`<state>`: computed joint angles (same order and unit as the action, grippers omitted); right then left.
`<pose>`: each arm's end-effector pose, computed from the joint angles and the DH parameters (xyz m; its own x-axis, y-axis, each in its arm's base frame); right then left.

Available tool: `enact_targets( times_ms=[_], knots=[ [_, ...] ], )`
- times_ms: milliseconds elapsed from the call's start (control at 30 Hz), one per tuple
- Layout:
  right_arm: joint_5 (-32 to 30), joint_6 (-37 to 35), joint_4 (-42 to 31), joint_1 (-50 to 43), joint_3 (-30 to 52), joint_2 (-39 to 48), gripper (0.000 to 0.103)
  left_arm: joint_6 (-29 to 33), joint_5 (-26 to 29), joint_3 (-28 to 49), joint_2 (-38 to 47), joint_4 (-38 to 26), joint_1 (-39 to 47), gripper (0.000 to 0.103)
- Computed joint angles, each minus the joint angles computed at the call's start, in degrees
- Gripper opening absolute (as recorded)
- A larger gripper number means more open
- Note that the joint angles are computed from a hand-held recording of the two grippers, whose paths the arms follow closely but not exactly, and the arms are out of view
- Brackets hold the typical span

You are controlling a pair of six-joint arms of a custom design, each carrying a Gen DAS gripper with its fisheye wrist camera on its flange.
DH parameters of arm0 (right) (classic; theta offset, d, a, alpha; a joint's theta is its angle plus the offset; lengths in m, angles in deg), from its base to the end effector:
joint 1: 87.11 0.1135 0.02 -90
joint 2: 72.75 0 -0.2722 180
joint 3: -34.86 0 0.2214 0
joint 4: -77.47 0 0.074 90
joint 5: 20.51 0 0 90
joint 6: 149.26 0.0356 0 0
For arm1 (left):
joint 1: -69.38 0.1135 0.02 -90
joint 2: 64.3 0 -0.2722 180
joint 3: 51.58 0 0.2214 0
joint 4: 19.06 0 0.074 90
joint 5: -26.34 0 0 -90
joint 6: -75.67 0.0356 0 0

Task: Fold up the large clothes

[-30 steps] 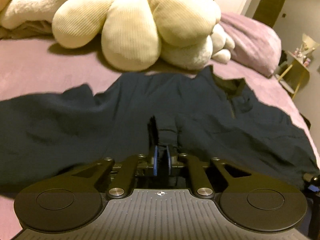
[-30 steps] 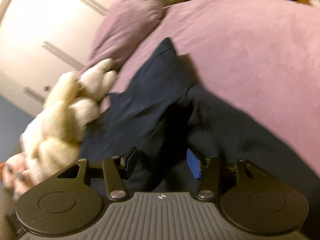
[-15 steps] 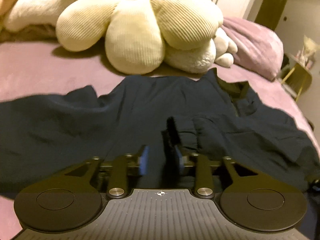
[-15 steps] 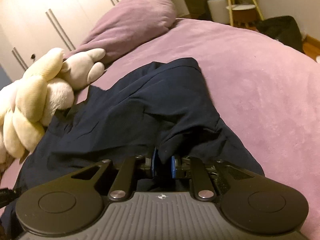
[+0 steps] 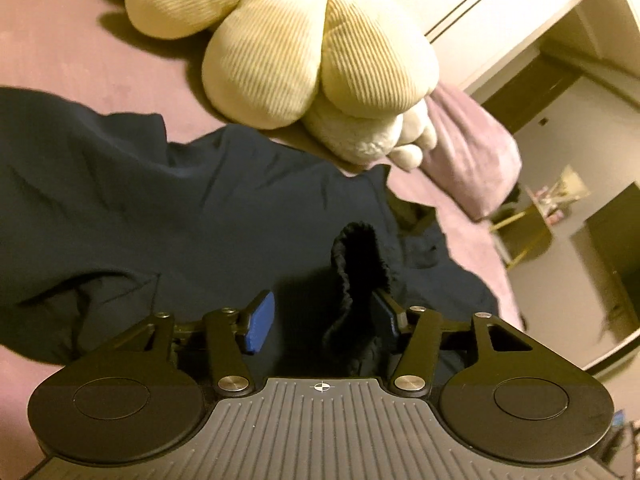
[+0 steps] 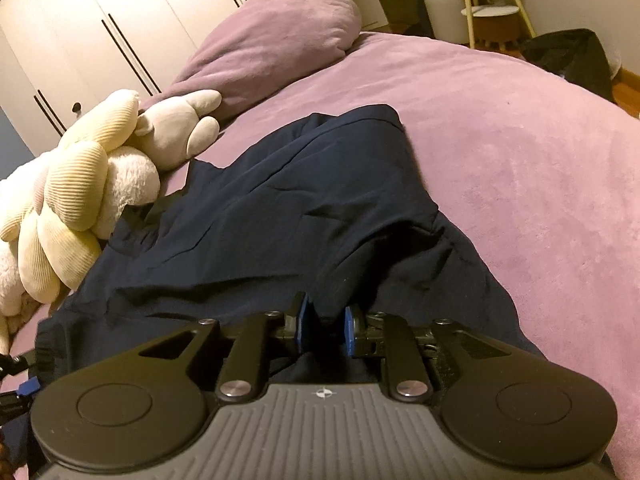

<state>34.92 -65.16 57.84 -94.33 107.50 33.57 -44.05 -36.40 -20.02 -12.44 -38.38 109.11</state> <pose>0.3423 -0.0230 0.1691 -0.7674 0.0119 -0.6411 -0.3134 0.8653 0.3912 0.1188 0.0775 0.1834 -0.2788 -0.8047 -0.5242 -0.5009 0.5875 -0.6355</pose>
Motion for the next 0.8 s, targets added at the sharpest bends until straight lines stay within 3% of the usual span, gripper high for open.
enact_targets(
  times_ms=[67, 133, 167, 267, 400, 467, 533, 633, 733, 800],
  knots=[
    [-0.6, 0.0, -0.9, -0.3, 0.8, 0.6, 0.018, 0.7, 4.3, -0.3, 0.1, 0.3, 3.3, 0.062],
    [-0.7, -0.1, -0.7, -0.4, 0.7, 0.8, 0.018, 0.8, 8.3, -0.8, -0.3, 1.1, 6.0, 0.076],
    [-0.6, -0.1, -0.2, -0.3, 0.4, 0.8, 0.018, 0.8, 10.0, -1.0, -0.6, 1.6, 7.0, 0.077],
    [-0.2, -0.1, 0.9, 0.0, -0.4, 0.5, 0.018, 2.6, 10.3, -0.5, -1.1, 0.9, 7.0, 0.080],
    [-0.2, -0.2, 1.1, 0.1, -0.4, 0.7, 0.018, 4.2, 2.0, 0.8, 2.5, -0.5, -0.1, 0.077],
    [-0.2, 0.1, 1.3, 0.1, -0.6, 0.6, 0.018, 4.4, -1.5, 1.0, 5.9, 0.5, -3.5, 0.067],
    [-0.1, 0.4, 2.0, 0.1, -1.1, 0.5, 0.018, 4.2, -6.9, 1.4, 9.0, 1.4, -8.1, 0.048],
    [0.2, -0.1, 2.9, 0.3, -1.7, 0.3, 0.018, 4.1, -13.2, 1.7, 11.9, 3.4, -12.8, 0.039],
    [0.2, 0.9, 1.6, 0.7, -0.7, 0.5, 0.015, 3.7, -22.6, 3.2, 8.7, 1.6, -17.6, 0.036],
    [-2.2, 2.5, -2.2, 0.8, 1.6, 1.1, 0.012, 4.9, -25.5, 4.8, 7.5, -0.3, -17.8, 0.035]
  ],
)
